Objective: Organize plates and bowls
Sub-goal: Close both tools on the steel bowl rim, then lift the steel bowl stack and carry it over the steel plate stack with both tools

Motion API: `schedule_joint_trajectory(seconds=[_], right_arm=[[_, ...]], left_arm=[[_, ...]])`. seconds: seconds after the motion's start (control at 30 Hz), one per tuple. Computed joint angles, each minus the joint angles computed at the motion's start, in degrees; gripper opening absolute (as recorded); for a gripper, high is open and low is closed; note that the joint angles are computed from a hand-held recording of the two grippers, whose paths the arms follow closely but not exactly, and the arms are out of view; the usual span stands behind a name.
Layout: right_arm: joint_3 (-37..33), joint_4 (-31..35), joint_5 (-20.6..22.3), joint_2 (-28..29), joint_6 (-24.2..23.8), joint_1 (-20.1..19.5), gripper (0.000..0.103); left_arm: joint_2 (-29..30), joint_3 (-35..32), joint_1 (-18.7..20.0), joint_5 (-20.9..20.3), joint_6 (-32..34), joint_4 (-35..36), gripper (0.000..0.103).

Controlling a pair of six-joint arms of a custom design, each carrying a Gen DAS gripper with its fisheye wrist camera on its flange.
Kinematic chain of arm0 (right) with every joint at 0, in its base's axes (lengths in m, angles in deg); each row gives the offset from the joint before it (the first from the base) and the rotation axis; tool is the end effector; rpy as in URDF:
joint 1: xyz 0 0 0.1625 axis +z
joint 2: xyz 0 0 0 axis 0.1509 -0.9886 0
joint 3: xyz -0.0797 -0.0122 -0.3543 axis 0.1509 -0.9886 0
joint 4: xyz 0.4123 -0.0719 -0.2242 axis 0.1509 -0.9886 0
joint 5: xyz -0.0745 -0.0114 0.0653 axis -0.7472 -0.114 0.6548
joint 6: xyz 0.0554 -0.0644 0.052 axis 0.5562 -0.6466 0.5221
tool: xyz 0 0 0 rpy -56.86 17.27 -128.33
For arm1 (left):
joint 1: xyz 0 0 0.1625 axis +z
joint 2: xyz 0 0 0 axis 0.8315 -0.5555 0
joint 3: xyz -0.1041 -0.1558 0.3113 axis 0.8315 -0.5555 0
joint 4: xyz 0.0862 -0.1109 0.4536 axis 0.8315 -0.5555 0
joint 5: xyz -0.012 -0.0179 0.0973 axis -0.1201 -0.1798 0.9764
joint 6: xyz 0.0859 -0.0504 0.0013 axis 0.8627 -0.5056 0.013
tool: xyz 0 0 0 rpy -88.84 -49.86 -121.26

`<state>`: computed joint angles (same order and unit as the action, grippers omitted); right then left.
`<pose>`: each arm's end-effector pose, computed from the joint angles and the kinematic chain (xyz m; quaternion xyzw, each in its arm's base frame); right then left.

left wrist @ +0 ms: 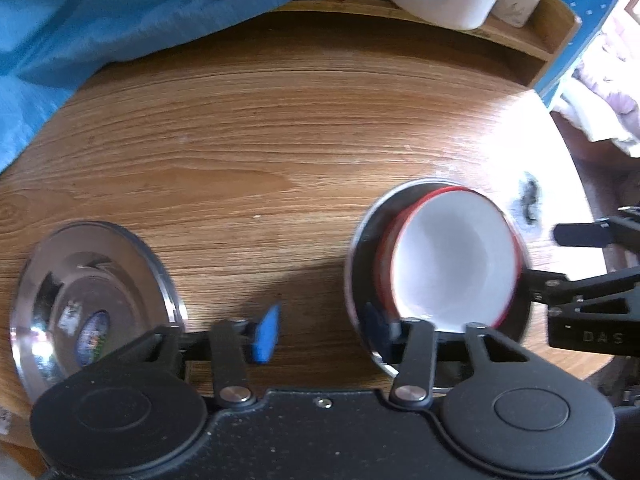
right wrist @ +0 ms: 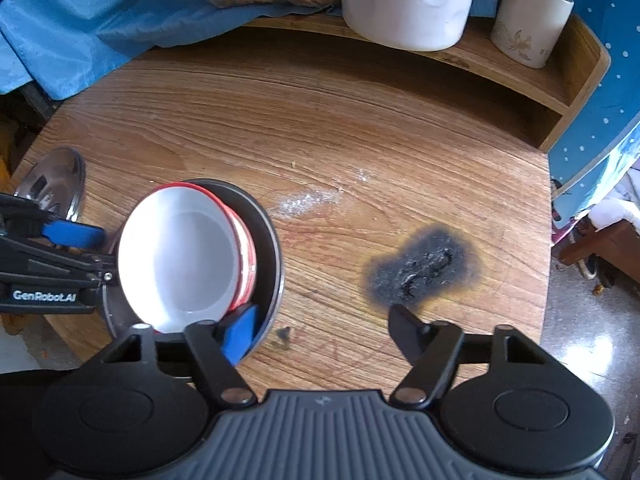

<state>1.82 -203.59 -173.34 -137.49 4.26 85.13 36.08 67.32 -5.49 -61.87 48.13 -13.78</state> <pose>0.1188 -0.7342 0.3237 0.0945 -0.9233 0.1306 0.3487 -0.3912 -0.7720 0.0516 0.2354 0.9279 -0.0310 0.2873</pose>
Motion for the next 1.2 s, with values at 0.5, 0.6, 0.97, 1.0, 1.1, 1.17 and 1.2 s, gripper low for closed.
schedule_joint_trajectory(seconds=[0.5, 0.6, 0.97, 1.0, 1.1, 1.17, 1.2], right_arm=[[-0.38, 4.38, 8.74, -1.32, 2.02, -0.76, 0.015], [-0.25, 4.65, 11.12, -1.94, 4.45, -1.51, 0.014], [-3.67, 9.37, 13.51, -0.57, 7.58, -2.56, 0.016], [-4.03, 9.97, 13.69, -0.39, 7.64, -2.59, 0.016], [-4.33, 10.74, 13.89, -0.27, 8.95, -2.62, 0.016], [-4.98, 11.81, 14.25, -0.05, 10.65, -2.74, 0.016], [-5.31, 12.38, 14.41, 0.09, 11.29, -2.79, 0.016]], left_arm=[[0.81, -1.60, -0.44, -1.76, 4.78, 1.18, 0.013], [0.98, -1.87, -0.47, -1.65, 5.29, 1.45, 0.013], [3.41, -6.18, -0.32, -1.80, 3.36, 5.56, 0.014], [4.00, -7.16, -0.38, -1.57, 3.18, 6.47, 0.014], [4.70, -8.30, -0.43, -1.31, 2.77, 7.45, 0.013], [4.32, -7.49, -0.55, -0.89, 2.28, 6.79, 0.014], [4.16, -7.07, -0.64, -0.62, 1.81, 6.41, 0.014]])
